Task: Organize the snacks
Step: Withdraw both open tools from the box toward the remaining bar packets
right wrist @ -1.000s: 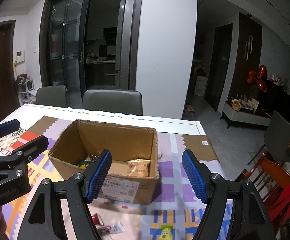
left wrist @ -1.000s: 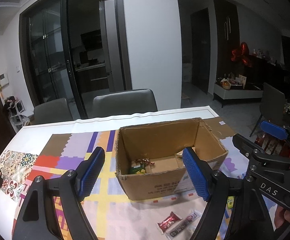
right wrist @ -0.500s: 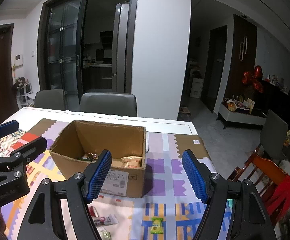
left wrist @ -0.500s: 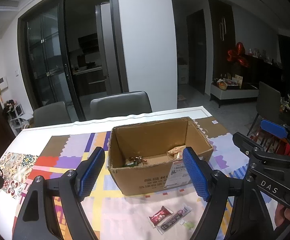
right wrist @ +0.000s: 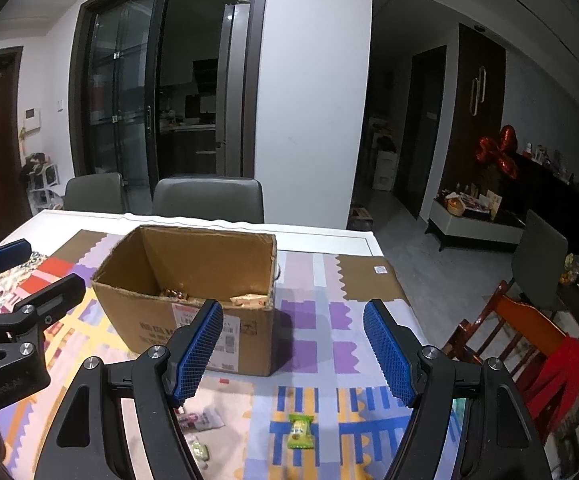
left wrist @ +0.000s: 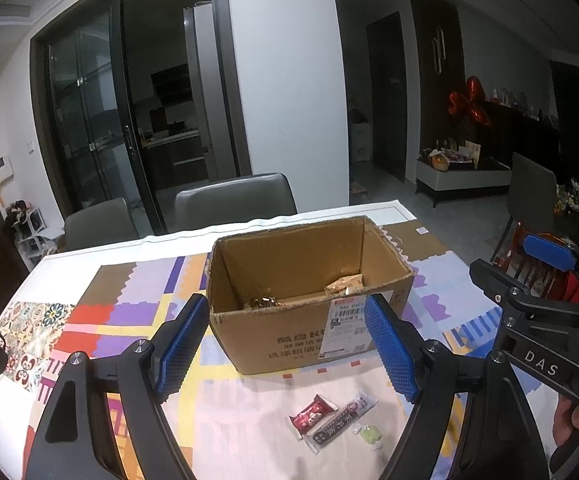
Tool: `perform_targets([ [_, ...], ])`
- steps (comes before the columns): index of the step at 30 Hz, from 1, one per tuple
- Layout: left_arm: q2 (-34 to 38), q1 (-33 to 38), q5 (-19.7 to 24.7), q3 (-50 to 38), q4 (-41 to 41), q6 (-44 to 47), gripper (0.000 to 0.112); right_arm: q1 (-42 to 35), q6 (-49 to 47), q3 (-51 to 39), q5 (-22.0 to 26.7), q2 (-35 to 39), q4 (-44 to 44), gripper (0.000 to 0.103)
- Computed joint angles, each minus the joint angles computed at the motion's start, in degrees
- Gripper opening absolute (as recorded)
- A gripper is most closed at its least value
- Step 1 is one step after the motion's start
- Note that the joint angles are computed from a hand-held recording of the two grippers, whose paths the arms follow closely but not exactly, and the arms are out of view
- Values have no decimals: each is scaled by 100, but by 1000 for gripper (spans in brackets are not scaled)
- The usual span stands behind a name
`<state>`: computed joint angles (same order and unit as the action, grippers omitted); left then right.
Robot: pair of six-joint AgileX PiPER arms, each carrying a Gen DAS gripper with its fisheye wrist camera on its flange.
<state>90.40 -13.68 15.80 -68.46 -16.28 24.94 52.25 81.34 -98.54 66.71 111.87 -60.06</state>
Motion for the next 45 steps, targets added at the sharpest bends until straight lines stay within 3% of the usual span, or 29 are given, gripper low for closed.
perform_targets([
  [11, -59, -90, -264, 578, -699, 708, 80, 104, 343, 478, 11, -102, 79, 74],
  [23, 165, -252, -549, 1072, -1714, 1786, 78, 101, 931, 1241, -337, -169, 156, 74],
  [30, 506, -287, -610, 1259, -2952, 3188, 67, 93, 1229, 1651, -529, -197, 165, 74],
  [33, 684, -244, -530, 1323, -4029, 4407, 64, 74, 1361, 1779, -614, -149, 168, 74],
  [36, 847, -226, -494, 1329, -4490, 5012, 60, 57, 1443, 1809, -668, -54, 181, 74],
  [40, 1083, -166, -415, 1294, -4768, 5451, 56, 20, 1530, 1860, -792, 59, 270, 74],
  [45, 1374, -80, -271, 1189, -4706, 5625, 43, -1, 1565, 1806, -887, 242, 367, 74],
])
